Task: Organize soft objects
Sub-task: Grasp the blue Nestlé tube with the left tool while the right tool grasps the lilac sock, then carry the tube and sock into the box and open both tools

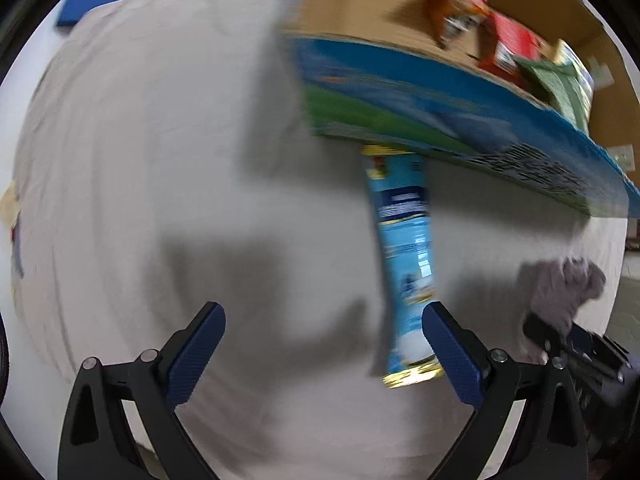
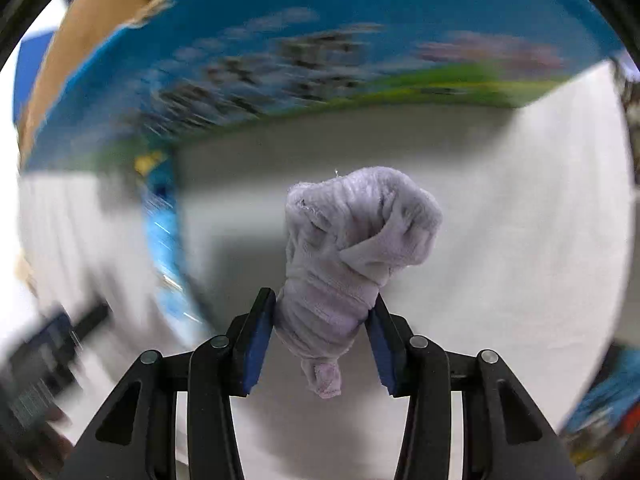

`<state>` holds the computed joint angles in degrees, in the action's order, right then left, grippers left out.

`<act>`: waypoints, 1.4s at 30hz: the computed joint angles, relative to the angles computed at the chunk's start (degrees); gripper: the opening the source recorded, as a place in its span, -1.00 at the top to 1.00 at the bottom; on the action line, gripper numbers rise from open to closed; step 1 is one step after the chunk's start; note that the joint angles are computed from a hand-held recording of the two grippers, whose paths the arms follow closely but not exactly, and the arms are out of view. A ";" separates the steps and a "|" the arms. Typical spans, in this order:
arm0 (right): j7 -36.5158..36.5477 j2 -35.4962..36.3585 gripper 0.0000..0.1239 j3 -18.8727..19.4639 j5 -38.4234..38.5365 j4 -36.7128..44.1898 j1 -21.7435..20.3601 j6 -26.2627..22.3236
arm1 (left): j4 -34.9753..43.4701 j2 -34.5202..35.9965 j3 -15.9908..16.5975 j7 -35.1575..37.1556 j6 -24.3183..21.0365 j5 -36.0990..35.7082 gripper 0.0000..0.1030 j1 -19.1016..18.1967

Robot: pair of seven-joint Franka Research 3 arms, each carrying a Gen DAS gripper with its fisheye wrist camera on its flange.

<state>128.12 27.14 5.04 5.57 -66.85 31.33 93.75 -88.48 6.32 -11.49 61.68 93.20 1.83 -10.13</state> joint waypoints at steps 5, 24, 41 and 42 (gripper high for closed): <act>-1.14 -5.66 0.19 -0.22 1.57 -8.57 -2.20 1.60 | 5.51 6.56 -1.29 1.12 -1.70 0.71 -0.80 -1.93; 2.42 -10.83 0.31 1.45 1.72 -17.56 -2.38 6.25 | -0.91 1.64 -2.77 0.17 -1.39 1.18 0.77 -5.47; -0.35 -20.39 0.32 2.49 1.85 -14.34 -4.48 6.03 | 12.35 -3.25 -3.05 0.59 -2.26 -0.12 0.77 -7.07; -0.26 -20.32 0.32 2.51 1.91 -13.09 -4.51 5.67 | 13.62 -3.12 -2.99 0.98 -2.66 -0.49 0.77 -6.92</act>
<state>127.86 6.82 7.55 7.48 -79.94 26.82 99.42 -74.86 3.20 -14.48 62.66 90.54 1.34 -17.05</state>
